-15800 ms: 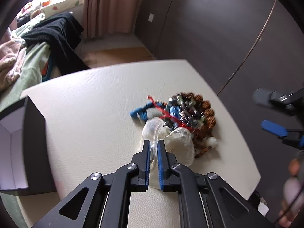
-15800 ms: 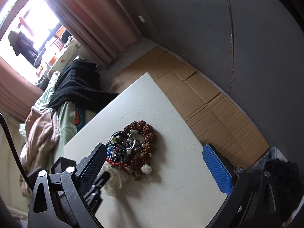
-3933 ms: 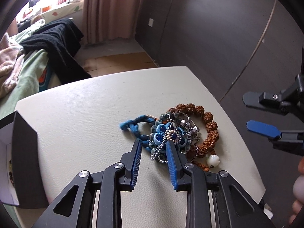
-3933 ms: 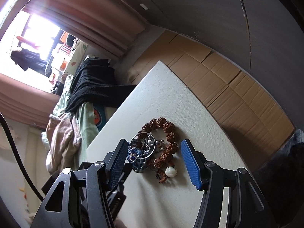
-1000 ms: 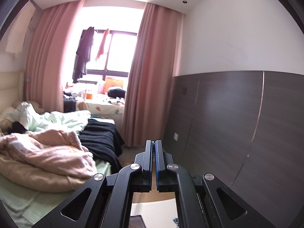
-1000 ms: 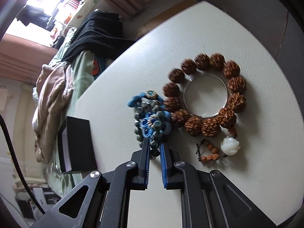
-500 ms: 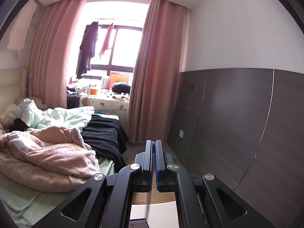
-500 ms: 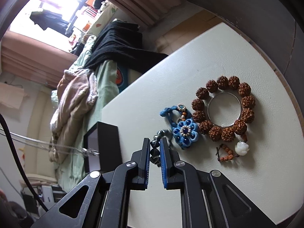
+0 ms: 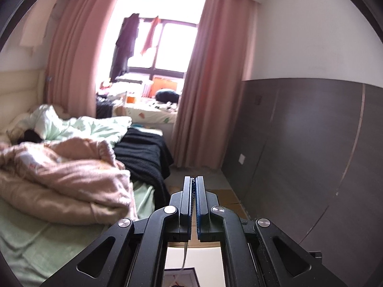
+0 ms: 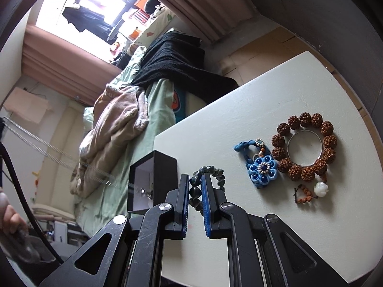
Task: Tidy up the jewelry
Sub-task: 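Grasp the blue beaded bracelet with the right tool while the left holds the necklace, then drop the necklace in the black box with left tool while right drops the bracelet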
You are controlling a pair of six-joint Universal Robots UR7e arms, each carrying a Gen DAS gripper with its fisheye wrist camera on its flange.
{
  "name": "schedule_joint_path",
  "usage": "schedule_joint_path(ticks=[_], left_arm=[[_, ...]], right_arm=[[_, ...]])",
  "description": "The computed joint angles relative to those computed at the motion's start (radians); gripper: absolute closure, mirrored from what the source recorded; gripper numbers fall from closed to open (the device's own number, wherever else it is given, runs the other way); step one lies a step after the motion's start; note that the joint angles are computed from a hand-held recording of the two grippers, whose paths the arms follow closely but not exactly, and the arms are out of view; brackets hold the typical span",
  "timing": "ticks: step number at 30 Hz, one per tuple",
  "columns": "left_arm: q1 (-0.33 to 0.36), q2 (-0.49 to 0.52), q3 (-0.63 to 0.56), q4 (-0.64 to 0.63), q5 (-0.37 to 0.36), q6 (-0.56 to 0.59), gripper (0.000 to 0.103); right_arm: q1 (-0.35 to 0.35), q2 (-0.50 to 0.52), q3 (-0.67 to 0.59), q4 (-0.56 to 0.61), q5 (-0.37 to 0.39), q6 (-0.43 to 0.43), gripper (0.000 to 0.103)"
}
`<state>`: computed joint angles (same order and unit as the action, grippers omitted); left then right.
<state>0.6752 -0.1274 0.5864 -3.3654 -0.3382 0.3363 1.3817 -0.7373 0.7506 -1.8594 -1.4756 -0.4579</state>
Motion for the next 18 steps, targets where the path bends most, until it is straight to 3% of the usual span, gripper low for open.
schedule_joint_path(ticks=[9,18], left_arm=[[0.046,-0.11,0.301,0.049,-0.012,-0.37,0.101],[0.105,-0.186,0.512,0.21,-0.098,-0.758,0.101]], right_arm=[[0.002,-0.001,0.017,-0.012,-0.022,0.007,0.091],[0.004,-0.019,0.066,-0.048,-0.005,0.008,0.091]])
